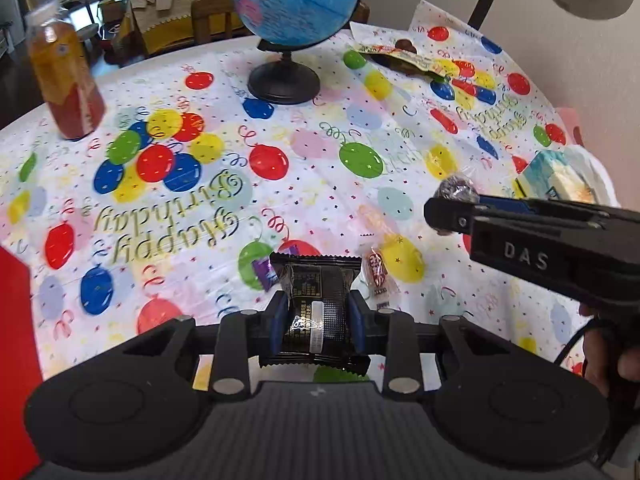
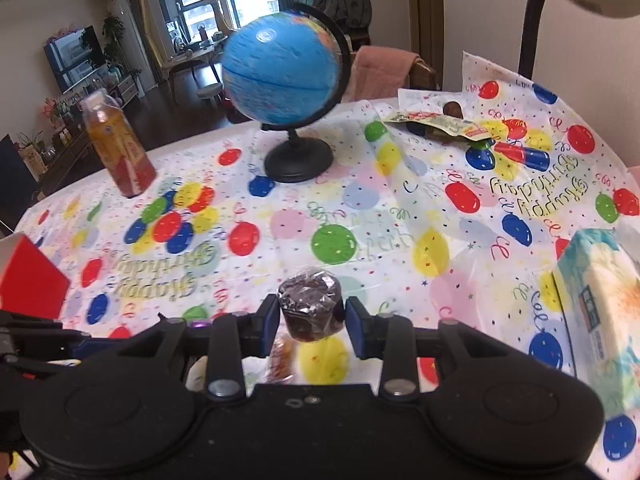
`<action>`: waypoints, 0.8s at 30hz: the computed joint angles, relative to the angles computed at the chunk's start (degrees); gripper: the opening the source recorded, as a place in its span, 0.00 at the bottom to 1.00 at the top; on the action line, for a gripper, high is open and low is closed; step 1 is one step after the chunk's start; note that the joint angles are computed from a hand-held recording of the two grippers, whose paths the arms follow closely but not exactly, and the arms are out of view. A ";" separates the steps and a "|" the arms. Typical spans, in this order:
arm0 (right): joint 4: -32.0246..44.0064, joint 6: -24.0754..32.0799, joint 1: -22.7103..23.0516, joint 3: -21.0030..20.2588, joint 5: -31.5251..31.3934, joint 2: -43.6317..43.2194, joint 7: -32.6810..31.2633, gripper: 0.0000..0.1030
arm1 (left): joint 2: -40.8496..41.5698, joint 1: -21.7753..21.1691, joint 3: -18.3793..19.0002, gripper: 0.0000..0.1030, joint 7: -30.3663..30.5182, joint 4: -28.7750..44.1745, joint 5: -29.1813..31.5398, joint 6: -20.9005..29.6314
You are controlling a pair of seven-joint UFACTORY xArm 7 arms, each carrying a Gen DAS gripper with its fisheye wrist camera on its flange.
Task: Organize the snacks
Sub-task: 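Grasp the black chocolate bar with the left tool while the right tool grasps the foil-wrapped chocolate, then carry the black chocolate bar and foil-wrapped chocolate into the box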
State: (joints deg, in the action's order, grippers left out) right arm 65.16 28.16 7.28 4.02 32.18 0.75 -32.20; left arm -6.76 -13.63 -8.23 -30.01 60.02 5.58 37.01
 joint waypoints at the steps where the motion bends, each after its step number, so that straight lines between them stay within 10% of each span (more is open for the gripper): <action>1: -0.73 0.15 0.08 0.08 0.04 -1.16 0.15 0.32 | -1.20 -0.05 0.06 0.30 0.08 -0.79 -0.29 -0.16; 24: -10.56 4.27 13.35 1.55 -6.48 -21.24 12.57 0.32 | -36.83 7.06 2.95 0.30 3.13 -18.91 -3.03 11.16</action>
State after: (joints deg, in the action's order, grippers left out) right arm 54.60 32.43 20.63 5.56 25.69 -20.49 -19.62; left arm -43.59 -6.56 -5.28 -26.88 41.11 2.55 48.17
